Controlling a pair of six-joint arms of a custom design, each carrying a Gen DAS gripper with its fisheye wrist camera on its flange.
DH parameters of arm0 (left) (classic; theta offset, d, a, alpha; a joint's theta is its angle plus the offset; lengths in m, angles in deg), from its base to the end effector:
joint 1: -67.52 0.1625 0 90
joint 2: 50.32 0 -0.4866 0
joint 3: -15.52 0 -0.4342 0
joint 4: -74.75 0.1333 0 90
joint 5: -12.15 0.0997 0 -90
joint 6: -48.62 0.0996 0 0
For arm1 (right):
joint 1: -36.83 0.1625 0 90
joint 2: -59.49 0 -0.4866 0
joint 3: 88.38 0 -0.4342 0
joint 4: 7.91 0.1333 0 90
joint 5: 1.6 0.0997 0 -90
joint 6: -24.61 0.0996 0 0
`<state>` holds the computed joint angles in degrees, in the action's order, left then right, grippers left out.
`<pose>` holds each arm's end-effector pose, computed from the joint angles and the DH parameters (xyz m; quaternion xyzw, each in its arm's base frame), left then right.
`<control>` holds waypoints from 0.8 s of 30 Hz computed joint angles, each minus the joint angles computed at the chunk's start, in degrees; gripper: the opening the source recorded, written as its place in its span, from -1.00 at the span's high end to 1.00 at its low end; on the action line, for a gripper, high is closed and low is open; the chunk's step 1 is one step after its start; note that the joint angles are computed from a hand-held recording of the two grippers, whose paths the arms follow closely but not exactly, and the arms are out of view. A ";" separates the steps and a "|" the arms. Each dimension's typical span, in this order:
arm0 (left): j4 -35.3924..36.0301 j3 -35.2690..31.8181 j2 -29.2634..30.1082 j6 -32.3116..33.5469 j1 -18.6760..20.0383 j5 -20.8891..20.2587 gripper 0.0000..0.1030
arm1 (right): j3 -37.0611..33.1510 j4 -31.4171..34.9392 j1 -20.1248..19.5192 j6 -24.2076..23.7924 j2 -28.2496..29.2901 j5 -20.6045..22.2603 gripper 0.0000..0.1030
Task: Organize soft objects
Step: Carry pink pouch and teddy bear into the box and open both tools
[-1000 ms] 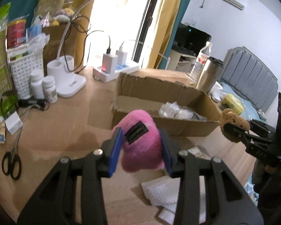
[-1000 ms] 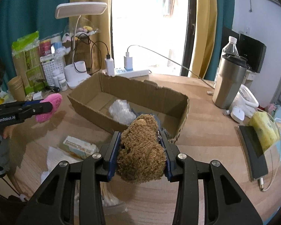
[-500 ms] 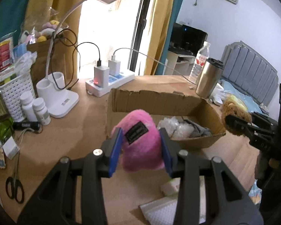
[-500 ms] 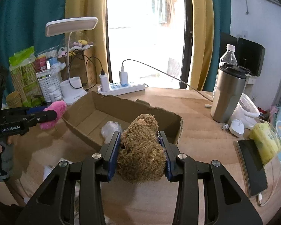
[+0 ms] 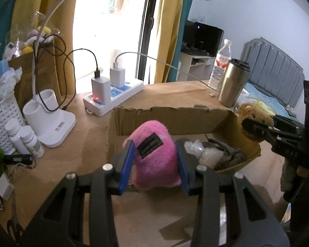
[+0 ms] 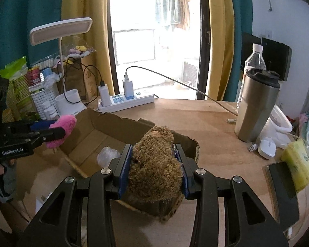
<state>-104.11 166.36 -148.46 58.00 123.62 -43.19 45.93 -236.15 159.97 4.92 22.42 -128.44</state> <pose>-0.0225 -0.3741 0.2915 0.2487 0.8776 -0.3496 0.2138 0.3137 -0.3459 0.0303 0.2962 -0.8451 0.3646 0.2550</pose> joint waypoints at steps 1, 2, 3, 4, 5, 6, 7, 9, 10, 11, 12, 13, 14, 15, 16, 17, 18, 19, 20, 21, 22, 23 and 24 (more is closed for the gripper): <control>-0.49 -0.21 0.56 0.32 0.57 -0.51 0.21 | -0.26 0.05 -0.36 0.08 0.20 0.22 0.17; -0.94 -0.44 1.21 0.64 1.08 -0.96 0.21 | -0.45 0.22 -0.67 0.12 0.33 0.44 0.17; -1.25 -0.70 1.97 0.89 1.58 -1.18 0.21 | -0.69 0.55 -0.98 0.15 0.48 0.63 0.17; -1.38 -0.91 2.57 0.92 1.95 -1.31 0.21 | -1.01 0.92 -1.42 0.13 0.74 0.83 0.17; -0.98 -1.42 3.31 0.88 2.70 -1.70 0.20 | -1.26 1.20 -1.68 0.12 0.89 0.93 0.17; -0.34 -1.82 3.62 0.65 3.14 -1.72 0.20 | -1.49 1.44 -1.99 0.07 1.09 0.99 0.17; 0.63 -2.42 4.19 0.17 3.78 -1.75 0.19 | -1.85 1.71 -2.35 -0.03 1.41 0.92 0.17; 1.33 -3.04 4.79 -0.68 4.68 -1.90 0.18 | -2.39 2.04 -2.83 -0.10 1.92 0.52 0.16; 1.48 -3.34 5.10 -1.11 5.16 -1.93 0.18 | -2.63 2.20 -3.18 0.00 2.13 0.48 0.16; 1.67 -3.58 5.31 -1.28 5.56 -2.08 0.18 | -2.80 2.32 -3.47 0.16 2.25 0.46 0.16; 1.67 -3.71 5.48 -1.25 5.83 -2.19 0.18 | -2.89 2.39 -3.75 0.34 2.34 0.46 0.16; 1.63 -3.76 5.52 -1.18 6.02 -2.28 0.18 | -2.92 2.42 -4.02 0.51 2.36 0.46 0.15; 1.74 -3.79 5.54 -1.15 6.03 -2.36 0.18 | -2.88 2.40 -4.28 0.74 2.32 0.46 0.15; 1.95 -3.86 5.66 -1.19 5.97 -2.26 0.17 | -2.88 2.41 -4.46 1.00 2.26 0.48 0.12; 2.13 -3.85 5.75 -1.34 5.77 -1.92 0.15 | -2.83 2.55 -4.66 1.51 2.12 0.67 0.08; 2.41 -3.84 5.76 -1.55 5.56 -1.68 0.13 | -2.73 2.59 -4.78 1.79 1.96 0.82 0.04; 2.55 -3.84 5.81 -1.65 5.45 -1.57 0.11 | -2.72 2.58 -4.80 2.04 1.87 0.85 0.04; 2.75 -3.84 5.74 -1.84 5.27 -1.47 0.06 | -2.62 2.49 -4.77 2.23 1.75 0.88 0.03; 2.68 -3.66 5.52 -1.98 4.98 -1.49 0.03 | -2.55 2.28 -4.61 2.32 1.70 0.73 0.02; 2.59 -3.57 5.41 -1.93 4.73 -1.49 0.02 | -2.52 2.12 -4.41 2.38 1.67 0.55 0.02; 2.49 -3.34 5.18 -1.85 4.29 -1.21 0.02 | -2.45 1.98 -4.24 2.44 1.62 0.41 0.01; 2.60 -3.05 4.83 -1.95 3.71 -0.80 0.01 | -2.33 1.78 -4.04 2.47 1.53 0.25 -0.01; 2.77 -2.82 4.53 -2.03 3.17 -0.44 0.01 | -2.20 1.52 -3.82 2.51 1.47 0.04 -0.04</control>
<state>-101.35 163.54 -143.93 55.97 126.79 -43.63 43.74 -234.63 156.16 7.44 23.88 -128.40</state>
